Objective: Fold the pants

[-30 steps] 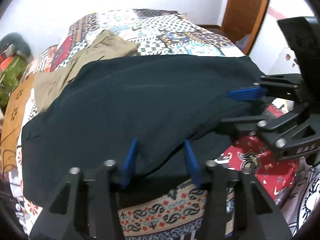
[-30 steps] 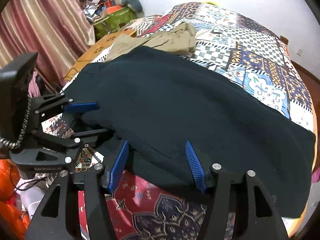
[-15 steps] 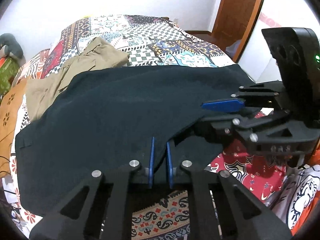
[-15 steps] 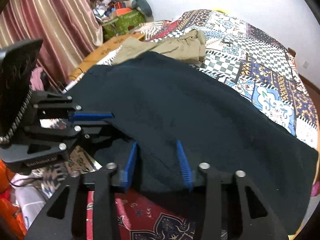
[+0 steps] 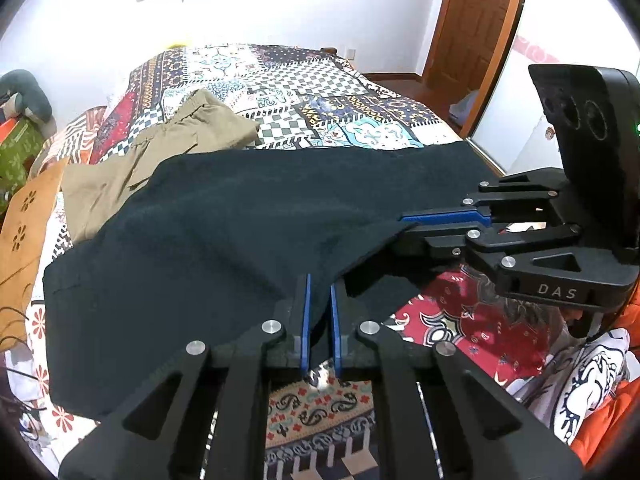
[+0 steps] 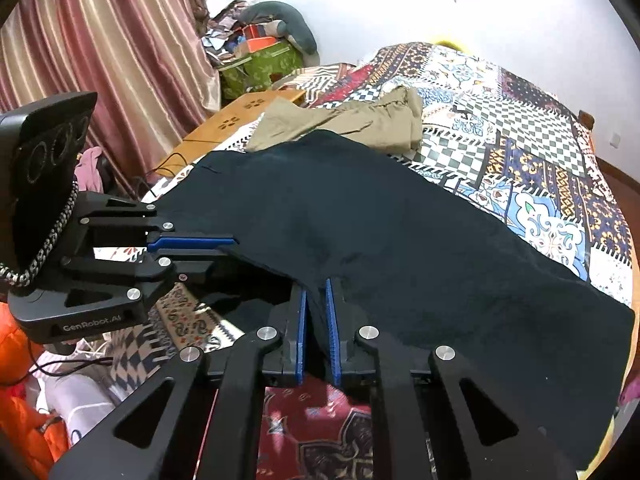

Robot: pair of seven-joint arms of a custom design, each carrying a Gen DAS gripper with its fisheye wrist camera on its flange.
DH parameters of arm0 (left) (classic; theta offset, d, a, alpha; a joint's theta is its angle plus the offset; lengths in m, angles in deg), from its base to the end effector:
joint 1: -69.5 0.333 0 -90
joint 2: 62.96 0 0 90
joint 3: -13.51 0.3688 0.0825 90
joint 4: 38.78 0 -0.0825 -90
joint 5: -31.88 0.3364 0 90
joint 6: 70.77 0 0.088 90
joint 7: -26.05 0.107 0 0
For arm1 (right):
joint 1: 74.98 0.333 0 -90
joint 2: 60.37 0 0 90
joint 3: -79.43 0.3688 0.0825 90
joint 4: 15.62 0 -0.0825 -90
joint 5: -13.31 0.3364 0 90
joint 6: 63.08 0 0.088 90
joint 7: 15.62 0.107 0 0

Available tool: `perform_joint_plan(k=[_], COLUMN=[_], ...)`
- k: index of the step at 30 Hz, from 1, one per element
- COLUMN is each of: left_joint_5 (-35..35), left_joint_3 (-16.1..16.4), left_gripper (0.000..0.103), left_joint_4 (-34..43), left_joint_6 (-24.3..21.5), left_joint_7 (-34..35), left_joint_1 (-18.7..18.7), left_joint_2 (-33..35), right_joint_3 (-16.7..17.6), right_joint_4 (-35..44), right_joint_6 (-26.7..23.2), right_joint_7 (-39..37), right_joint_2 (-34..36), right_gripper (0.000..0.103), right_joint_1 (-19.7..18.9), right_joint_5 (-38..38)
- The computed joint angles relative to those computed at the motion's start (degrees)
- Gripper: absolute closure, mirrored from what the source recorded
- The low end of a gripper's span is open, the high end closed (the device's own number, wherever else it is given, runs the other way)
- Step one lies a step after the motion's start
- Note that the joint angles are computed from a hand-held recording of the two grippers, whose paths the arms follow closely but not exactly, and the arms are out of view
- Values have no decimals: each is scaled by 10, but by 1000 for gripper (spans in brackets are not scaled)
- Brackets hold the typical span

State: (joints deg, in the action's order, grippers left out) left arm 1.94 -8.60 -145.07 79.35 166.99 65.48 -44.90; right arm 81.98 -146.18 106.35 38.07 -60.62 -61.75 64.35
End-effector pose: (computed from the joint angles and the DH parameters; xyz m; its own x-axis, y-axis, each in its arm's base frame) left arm 0.5900 -0.2441 0.4873 -0.7992 -0.5945 0.0890 -0.5221 0.6132 -0.5928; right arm 0.5054 0.0888 0.5010 0.1784 -0.9465 -0.2688 -0.7714 0.0350 -0.6354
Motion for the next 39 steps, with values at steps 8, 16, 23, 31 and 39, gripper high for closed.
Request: perform_joint_plan(k=[8,16,23,31,39], left_joint_5=[33,-17,7,160,187], left_joint_3=[13,14,73,158,111], left_gripper=[95,66,52,52,52], left_joint_4=[-9,-21,-42,16,39], left_joint_6=[-20,-36,59,76,46], left_joint_7=[-41,-28,-110,-349,-409], left_joint_1=[-12,19,27,43,102], left_joint_2=[9,-21,-40,22,60], right_joint_3=[-5,-13,-3,107,113], right_joint_4=[-9,-44,-129,-216,-266], right_joint_6=[-33,-22,16,14,-41], right_joint_7=[52,128,314,615,743], right_joint_2=[5,-37,-110,-194,-243], right_gripper=[94,57,52,51,51], right_joint_1=[-5,-17,-89,-336,-415], right_joint_5=[-48,-100,-247,-500,-595])
